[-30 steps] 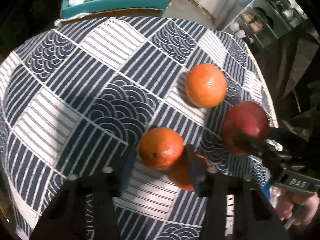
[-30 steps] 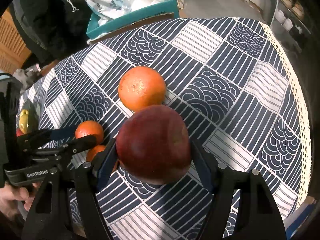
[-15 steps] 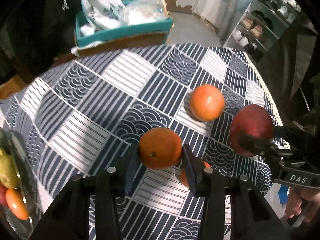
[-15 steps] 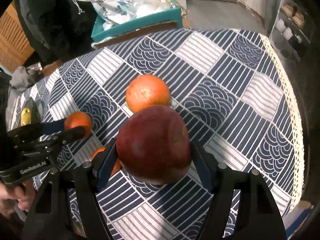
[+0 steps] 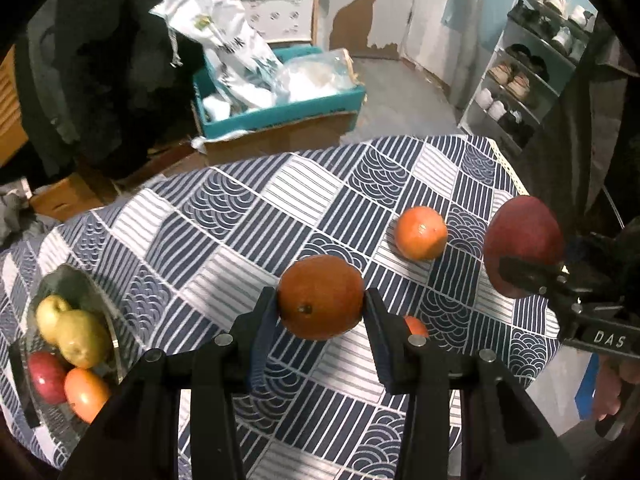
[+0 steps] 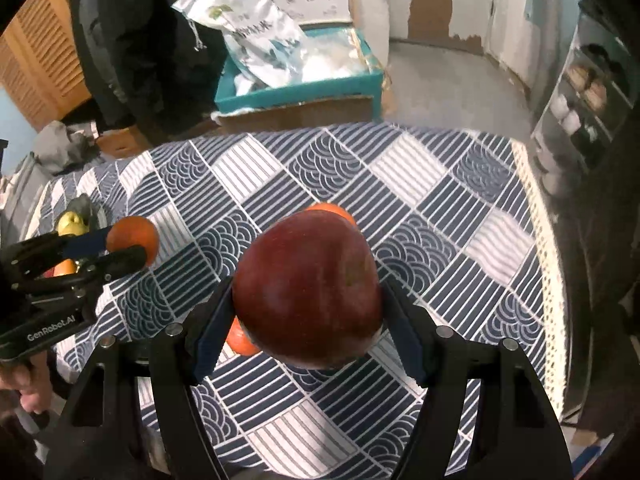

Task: Organize fruits
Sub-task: 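Grasp a small orange with the left tool while the right tool lifts its red apple, then carry the small orange with the left tool to the bowl while the right tool carries the apple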

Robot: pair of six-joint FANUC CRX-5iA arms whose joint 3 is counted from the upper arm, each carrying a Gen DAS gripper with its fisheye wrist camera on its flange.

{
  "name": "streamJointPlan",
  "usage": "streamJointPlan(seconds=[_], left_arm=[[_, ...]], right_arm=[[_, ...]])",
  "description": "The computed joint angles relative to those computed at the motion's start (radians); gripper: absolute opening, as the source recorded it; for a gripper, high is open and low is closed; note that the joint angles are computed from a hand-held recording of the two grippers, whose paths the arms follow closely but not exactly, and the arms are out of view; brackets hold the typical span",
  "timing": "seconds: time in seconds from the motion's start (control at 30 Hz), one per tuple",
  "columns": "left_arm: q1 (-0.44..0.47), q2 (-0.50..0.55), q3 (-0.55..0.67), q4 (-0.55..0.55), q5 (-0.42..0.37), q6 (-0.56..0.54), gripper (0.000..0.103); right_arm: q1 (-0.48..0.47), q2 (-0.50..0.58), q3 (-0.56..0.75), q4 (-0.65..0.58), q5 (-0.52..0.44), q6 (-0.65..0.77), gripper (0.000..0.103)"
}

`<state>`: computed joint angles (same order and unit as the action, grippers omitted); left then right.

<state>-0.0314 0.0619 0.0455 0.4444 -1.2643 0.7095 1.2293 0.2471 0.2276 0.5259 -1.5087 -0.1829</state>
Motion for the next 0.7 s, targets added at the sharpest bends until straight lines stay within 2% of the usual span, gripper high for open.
streamJointPlan(seconds=[0.47, 0.7], left_arm=[[0.108, -0.066, -0.01, 0.022, -0.008, -0.028, 0.044], [0.154, -0.071, -0.004, 0.048, -0.029, -0.031, 0.044]], right_arm=[[0.021, 0.065, 0.12, 0.084, -0.057, 0.062, 0.072], [0.021, 0.098, 0.173, 0.111, -0.053, 0.092, 0.072]])
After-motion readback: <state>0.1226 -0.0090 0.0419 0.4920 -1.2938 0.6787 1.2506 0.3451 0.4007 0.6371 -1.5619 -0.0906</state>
